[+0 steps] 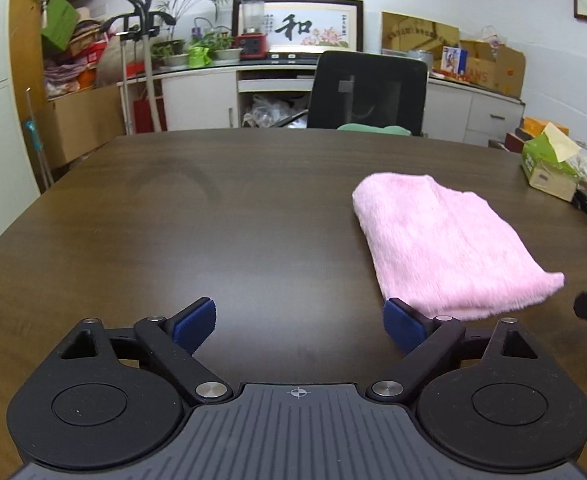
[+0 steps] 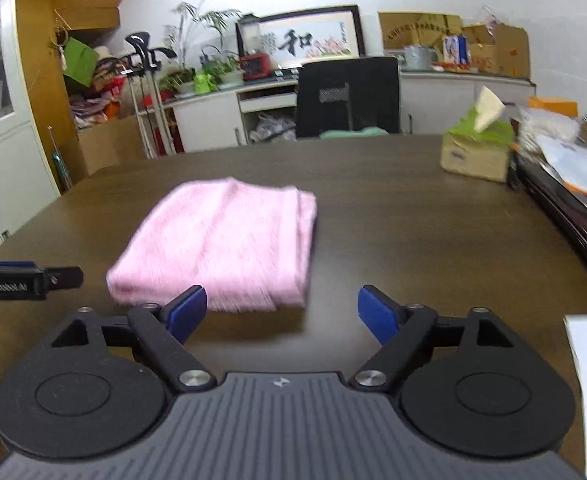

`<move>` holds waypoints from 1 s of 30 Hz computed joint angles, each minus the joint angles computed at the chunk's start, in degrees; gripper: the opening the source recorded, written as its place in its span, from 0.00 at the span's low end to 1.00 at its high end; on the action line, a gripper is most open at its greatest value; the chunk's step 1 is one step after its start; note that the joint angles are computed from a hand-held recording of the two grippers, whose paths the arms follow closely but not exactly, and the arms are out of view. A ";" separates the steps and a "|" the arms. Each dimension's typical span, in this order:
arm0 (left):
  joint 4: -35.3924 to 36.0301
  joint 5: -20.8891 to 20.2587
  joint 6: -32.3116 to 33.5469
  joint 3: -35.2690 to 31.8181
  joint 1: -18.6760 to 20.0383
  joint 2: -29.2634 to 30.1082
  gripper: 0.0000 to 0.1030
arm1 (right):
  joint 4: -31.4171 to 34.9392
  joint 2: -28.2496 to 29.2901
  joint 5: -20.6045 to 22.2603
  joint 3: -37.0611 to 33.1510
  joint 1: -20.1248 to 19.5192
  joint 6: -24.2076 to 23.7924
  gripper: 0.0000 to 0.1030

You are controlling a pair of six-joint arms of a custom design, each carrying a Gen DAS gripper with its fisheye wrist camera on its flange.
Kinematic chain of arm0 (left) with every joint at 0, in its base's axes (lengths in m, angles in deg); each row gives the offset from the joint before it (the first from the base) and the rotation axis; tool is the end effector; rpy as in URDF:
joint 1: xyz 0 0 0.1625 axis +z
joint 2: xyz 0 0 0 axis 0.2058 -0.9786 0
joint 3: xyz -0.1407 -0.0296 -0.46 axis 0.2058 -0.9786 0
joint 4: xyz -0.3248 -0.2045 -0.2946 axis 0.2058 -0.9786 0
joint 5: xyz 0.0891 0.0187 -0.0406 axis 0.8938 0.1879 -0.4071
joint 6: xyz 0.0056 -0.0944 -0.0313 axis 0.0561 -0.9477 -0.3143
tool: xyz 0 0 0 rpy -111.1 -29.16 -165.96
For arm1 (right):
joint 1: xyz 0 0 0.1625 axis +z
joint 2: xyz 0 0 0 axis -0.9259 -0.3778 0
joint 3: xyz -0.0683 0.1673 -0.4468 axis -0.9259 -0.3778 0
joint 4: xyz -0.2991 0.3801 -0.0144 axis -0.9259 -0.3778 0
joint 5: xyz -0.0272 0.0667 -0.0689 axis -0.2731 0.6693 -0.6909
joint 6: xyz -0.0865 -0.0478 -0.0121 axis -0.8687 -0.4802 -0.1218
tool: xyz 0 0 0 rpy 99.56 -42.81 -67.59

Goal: Fold towel

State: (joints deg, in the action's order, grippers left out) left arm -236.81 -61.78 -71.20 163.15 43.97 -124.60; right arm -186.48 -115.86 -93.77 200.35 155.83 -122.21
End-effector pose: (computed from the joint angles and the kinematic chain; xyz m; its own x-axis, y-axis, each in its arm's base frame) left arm -0.1162 -0.5413 0.1055 -0.7142 0.0991 -0.6929 0.5957 0.6057 -0.5275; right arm 0.0933 -0.4919 0.0897 -0.8182 -0.0931 0.5674 -0.5122 0.5664 -0.6456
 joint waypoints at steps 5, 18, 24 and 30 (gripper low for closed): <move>-1.58 1.83 -0.41 1.18 -1.12 1.12 0.92 | 0.78 -0.60 -2.07 0.96 -0.39 0.78 0.88; 4.31 2.78 -5.38 1.39 -0.63 0.59 1.00 | 0.91 0.14 -6.27 0.07 0.86 -0.49 1.00; 3.60 3.56 -4.99 1.81 -1.02 1.20 1.00 | 0.96 0.50 -8.20 -0.36 1.43 -1.09 1.00; 0.72 3.60 -3.76 2.12 -1.11 1.97 1.00 | 1.01 0.88 -10.12 -0.81 1.99 -1.70 1.00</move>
